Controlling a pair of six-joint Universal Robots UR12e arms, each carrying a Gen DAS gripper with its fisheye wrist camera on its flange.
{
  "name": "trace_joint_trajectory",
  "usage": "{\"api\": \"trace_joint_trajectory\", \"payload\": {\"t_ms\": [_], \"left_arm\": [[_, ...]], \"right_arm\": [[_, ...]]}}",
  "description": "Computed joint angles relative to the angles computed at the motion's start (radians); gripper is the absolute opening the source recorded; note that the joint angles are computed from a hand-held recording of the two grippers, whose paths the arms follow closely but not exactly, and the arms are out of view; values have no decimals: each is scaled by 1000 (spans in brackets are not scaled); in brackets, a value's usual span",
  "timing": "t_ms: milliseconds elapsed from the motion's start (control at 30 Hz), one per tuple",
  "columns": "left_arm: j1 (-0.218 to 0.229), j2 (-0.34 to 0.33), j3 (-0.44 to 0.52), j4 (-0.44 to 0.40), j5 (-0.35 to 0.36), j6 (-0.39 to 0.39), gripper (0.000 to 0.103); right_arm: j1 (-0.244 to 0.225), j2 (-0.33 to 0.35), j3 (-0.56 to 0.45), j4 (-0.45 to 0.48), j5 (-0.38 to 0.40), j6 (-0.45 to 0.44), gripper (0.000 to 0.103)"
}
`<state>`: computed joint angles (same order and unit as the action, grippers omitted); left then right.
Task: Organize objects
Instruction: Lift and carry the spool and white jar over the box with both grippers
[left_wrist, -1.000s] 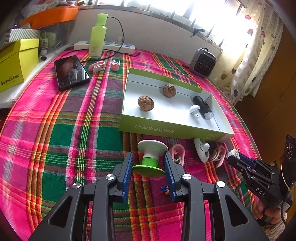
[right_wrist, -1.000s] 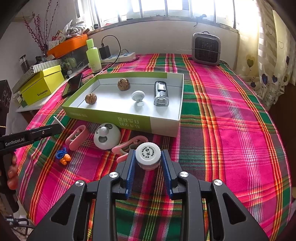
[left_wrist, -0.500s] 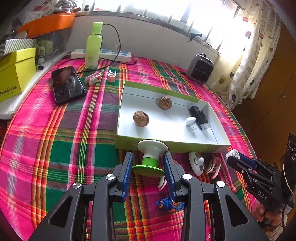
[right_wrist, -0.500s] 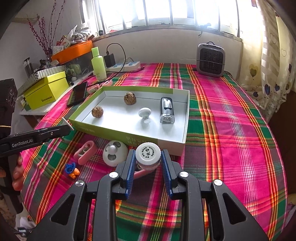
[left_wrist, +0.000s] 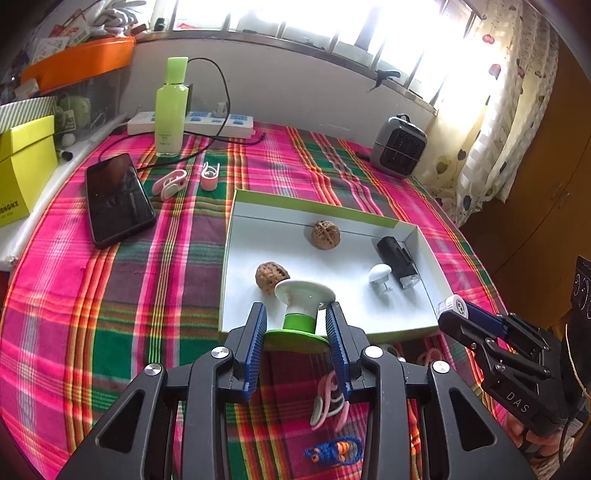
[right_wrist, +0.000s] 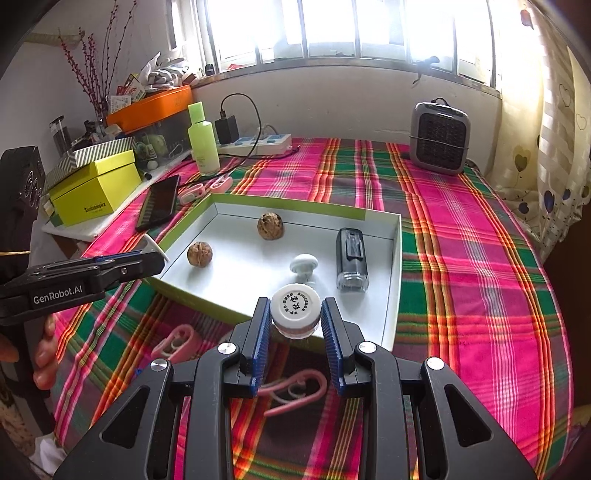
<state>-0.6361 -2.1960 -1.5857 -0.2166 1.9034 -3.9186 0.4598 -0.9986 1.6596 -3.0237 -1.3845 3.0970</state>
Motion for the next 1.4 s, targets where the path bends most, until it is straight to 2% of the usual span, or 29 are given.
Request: {"api": "trace_joint_trajectory", "payload": {"t_ms": [767,1400], "left_arm": [[61,-51,92,-26,-51,59,31],[91,-107,173,-108,-100,87,31]], "right_arm": [[8,105,-186,114,-15,2,29],[14,174,-299,220,-46,-15,29]]}}
